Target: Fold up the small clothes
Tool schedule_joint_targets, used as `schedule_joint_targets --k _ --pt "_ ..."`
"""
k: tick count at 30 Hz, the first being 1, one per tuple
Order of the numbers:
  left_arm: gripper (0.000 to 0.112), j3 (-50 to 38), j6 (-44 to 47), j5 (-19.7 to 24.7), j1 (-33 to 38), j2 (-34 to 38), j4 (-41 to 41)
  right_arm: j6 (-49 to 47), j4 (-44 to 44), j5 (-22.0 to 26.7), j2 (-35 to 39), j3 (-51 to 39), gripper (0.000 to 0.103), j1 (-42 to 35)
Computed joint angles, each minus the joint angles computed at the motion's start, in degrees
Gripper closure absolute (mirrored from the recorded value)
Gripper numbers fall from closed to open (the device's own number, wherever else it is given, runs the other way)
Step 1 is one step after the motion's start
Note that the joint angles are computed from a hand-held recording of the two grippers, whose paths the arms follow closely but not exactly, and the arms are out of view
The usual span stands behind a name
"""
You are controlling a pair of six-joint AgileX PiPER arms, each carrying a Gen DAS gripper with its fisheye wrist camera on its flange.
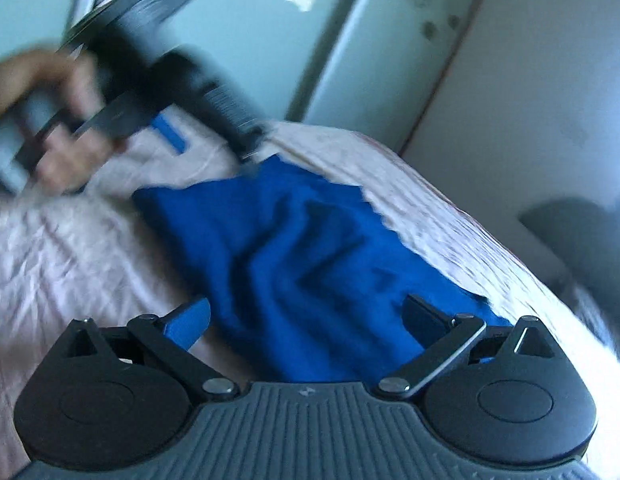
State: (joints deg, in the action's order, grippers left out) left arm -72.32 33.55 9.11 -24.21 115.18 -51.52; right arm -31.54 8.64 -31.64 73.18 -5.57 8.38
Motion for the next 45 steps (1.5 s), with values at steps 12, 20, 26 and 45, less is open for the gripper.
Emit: schedule_joint_targets --k 12,20,26,45 --pt "0.013 -20.9 4.0 23.4 7.1 14.1 -8.6 -14.7 33.1 -31.5 27.5 -4.8 0.000 31.0" --pt "0.016 -40.5 -2.9 33.3 6.4 25.5 -6.3 -16.2 28.8 -29.0 31.8 -13.7 0.002 26.3" --pt "0.037 -51.6 -10.3 33.7 4.6 31.7 -1.0 -17.9 25.8 -26.8 33.2 -17.1 0.052 25.0" --pt "0.104 -41.1 -19.4 21.2 0.1 23.6 17.5 -7.0 4.0 -18.6 23.8 -13.8 0.096 12.6"
